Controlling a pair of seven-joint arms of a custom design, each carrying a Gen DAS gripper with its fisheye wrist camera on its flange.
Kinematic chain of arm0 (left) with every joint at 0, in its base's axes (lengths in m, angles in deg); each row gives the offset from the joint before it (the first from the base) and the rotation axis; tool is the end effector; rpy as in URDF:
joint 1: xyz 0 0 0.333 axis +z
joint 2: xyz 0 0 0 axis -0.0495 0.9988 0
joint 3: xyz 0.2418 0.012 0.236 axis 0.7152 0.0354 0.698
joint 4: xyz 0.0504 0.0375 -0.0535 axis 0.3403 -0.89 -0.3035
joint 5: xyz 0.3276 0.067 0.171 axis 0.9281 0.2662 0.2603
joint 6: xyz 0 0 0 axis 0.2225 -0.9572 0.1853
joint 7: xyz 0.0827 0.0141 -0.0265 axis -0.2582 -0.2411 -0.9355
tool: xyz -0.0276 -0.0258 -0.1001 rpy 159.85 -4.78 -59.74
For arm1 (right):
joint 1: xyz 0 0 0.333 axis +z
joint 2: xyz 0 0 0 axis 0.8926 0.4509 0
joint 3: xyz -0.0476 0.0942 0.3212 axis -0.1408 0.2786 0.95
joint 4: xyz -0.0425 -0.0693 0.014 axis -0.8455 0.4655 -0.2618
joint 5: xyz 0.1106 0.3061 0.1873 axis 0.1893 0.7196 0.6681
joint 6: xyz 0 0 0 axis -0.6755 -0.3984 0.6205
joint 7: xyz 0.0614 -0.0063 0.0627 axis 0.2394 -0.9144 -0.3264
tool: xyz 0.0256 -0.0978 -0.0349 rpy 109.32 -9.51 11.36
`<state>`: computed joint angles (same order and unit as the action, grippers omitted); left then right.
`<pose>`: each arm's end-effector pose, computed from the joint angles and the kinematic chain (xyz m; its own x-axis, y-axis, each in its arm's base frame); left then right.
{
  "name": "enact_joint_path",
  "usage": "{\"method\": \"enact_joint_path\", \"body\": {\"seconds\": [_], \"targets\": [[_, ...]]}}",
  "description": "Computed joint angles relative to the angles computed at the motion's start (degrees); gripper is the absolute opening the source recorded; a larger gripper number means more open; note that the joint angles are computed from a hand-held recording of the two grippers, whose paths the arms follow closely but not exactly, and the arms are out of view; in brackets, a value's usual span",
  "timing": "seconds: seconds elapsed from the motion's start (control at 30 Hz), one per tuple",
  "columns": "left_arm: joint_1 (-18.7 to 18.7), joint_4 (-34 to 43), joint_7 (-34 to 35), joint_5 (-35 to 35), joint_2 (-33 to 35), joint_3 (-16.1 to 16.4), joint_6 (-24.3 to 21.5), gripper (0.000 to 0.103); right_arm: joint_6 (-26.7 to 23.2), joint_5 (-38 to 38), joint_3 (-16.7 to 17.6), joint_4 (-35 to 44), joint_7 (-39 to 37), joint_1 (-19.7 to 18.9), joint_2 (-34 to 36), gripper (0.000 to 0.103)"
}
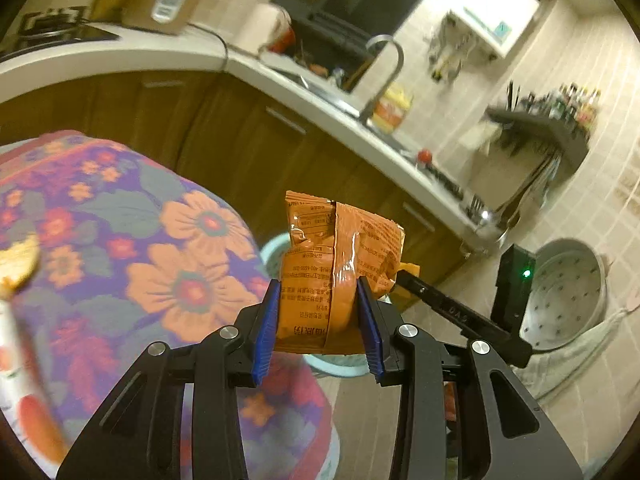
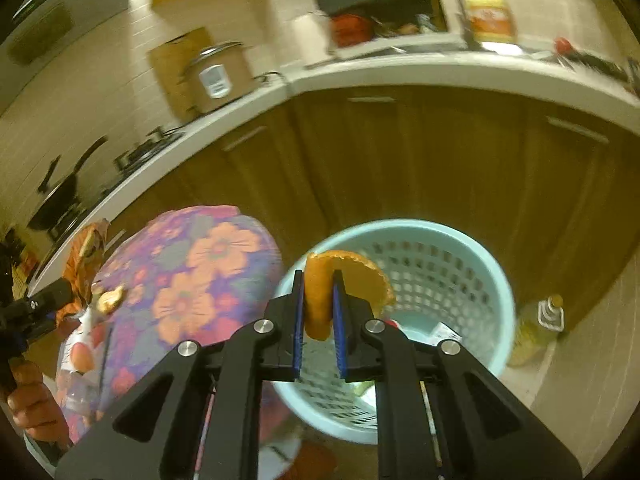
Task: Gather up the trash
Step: 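Carry wrapper and peel over the blue basket and open both tools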
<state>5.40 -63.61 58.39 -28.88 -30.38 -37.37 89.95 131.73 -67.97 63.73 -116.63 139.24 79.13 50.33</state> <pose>0.6724 -0.0176 0.5507 -0.2631 -0.8191 0.5097 -0.7076 -0.1953 -0.6791 0.7112 0.2600 0.5162 0.1855 -0.9206 -0.3438 -0.6739 0.1354 -0.7263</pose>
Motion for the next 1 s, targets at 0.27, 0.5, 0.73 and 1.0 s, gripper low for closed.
{"method": "enact_joint_path", "body": {"seconds": [0.27, 0.5, 0.73, 1.0], "targets": [[-6.9, 11.1, -15.2, 21.7, 10.8, 0.5, 1.5, 0.035, -4.7, 1.3, 0.0, 2.3, 0.5, -1.8, 2.5, 0.010], [-7.4, 18.6, -23.2, 31.1, 16.8, -1.2, -1.8, 0.036, -8.1, 4.7, 1.5, 4.5, -0.2, -3.9, 4.4, 0.014], [-8.7, 25.0, -28.6, 38.3, 21.5, -1.3, -6.3, 0.043, -8.1, 6.4, 0.9, 3.6, 0.5, -3.9, 4.1, 0.025], [-8.6, 23.6, -28.9, 41.3, 21.5, -1.8, -6.9, 0.053, -5.8, 6.1, 0.5, 0.7, 0.7, -3.8, 2.0, 0.043]]}}
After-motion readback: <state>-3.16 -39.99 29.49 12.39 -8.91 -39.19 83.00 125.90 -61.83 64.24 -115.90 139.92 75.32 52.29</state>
